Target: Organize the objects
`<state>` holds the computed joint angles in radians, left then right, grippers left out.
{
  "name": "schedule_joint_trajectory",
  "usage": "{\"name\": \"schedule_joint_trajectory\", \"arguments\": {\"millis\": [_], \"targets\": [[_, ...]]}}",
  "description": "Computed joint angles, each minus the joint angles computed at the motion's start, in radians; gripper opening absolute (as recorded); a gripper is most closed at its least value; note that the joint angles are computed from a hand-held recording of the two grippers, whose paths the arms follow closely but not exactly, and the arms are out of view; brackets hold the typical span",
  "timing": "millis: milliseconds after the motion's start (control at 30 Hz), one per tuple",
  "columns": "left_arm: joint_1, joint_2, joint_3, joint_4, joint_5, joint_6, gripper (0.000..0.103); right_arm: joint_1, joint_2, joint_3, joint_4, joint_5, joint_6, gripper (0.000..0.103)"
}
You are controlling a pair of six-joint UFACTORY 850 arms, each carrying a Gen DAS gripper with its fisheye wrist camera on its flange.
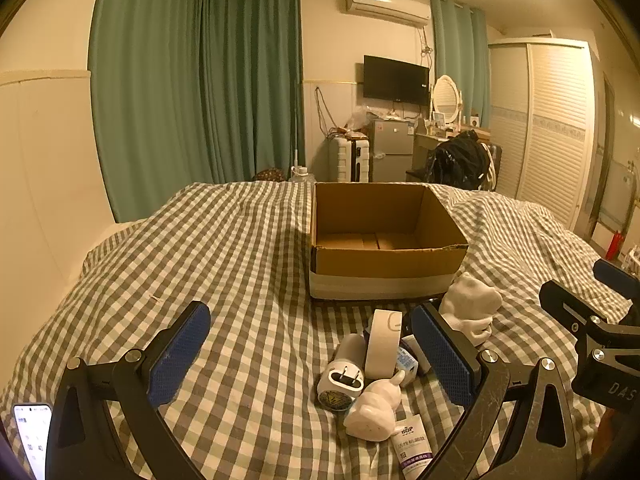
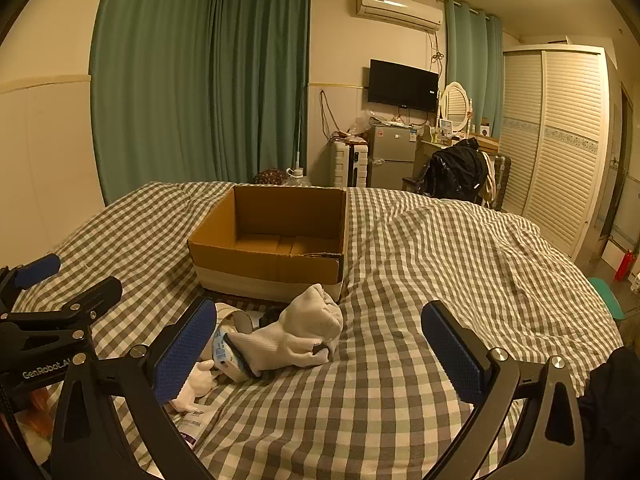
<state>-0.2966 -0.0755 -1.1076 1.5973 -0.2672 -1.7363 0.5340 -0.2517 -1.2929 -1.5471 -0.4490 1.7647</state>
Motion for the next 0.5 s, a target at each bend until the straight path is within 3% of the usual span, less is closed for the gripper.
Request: {"name": "schedule_joint_trajectory", "arguments": {"millis": [167,500], "targets": [[0.004,-0.005,-0.007,-0.055,0.004,0.053,0.103,-0.002,0.000,0.003,-0.013,0.004,0.016,0.103],[-0.009,-0.007,-0.005,-0.003,-0.030,0.015,0.103,-0.003,-0.002,0.002,-0.016,0.007,0.020,0.103]]}}
